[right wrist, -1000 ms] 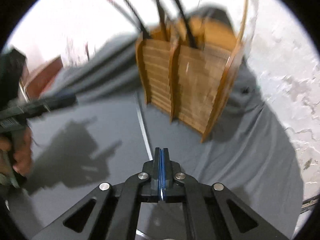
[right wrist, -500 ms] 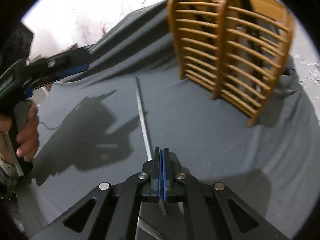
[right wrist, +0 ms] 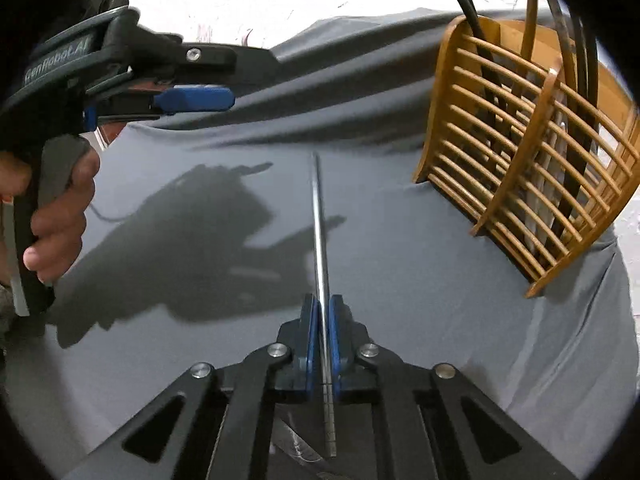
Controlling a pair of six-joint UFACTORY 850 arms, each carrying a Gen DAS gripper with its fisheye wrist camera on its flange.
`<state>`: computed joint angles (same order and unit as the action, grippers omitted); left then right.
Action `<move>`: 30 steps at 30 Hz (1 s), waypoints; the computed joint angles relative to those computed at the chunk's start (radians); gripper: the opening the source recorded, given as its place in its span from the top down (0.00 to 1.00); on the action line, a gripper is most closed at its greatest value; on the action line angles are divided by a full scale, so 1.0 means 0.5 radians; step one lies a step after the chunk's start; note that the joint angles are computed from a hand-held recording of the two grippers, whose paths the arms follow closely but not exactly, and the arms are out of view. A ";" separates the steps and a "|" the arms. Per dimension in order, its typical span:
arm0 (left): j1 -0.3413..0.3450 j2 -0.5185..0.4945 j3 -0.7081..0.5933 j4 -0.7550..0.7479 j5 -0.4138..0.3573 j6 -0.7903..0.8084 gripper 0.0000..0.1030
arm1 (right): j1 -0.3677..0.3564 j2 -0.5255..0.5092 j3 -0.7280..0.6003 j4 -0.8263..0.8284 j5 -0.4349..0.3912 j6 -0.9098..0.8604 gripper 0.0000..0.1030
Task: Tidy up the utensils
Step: 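Close the right gripper on the end of the metal rod, then lift the metal rod upright with the right gripper toward the rack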
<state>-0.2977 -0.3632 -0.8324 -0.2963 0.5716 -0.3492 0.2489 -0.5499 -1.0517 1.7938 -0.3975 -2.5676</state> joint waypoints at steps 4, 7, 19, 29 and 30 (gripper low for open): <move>0.000 -0.008 -0.008 -0.033 -0.007 0.018 0.20 | -0.112 0.029 -0.018 -0.168 -0.256 0.368 0.94; 0.010 -0.007 -0.005 0.006 -0.005 -0.038 0.20 | -0.185 0.138 0.007 -0.134 -0.406 0.440 0.94; 0.022 0.019 0.024 0.046 0.027 -0.104 0.20 | -0.274 0.522 0.046 -0.395 -0.117 0.731 0.94; 0.023 0.054 0.048 0.088 0.050 -0.108 0.20 | -0.372 0.679 -0.029 -0.683 -0.151 1.203 0.94; 0.017 0.051 0.047 0.066 0.056 -0.081 0.20 | -0.367 0.671 -0.040 -0.652 -0.159 1.207 0.94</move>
<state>-0.2890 -0.3379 -0.8091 -0.2633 0.5995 -0.3898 0.0656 -0.2144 -1.0717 1.4675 -0.4771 -1.9639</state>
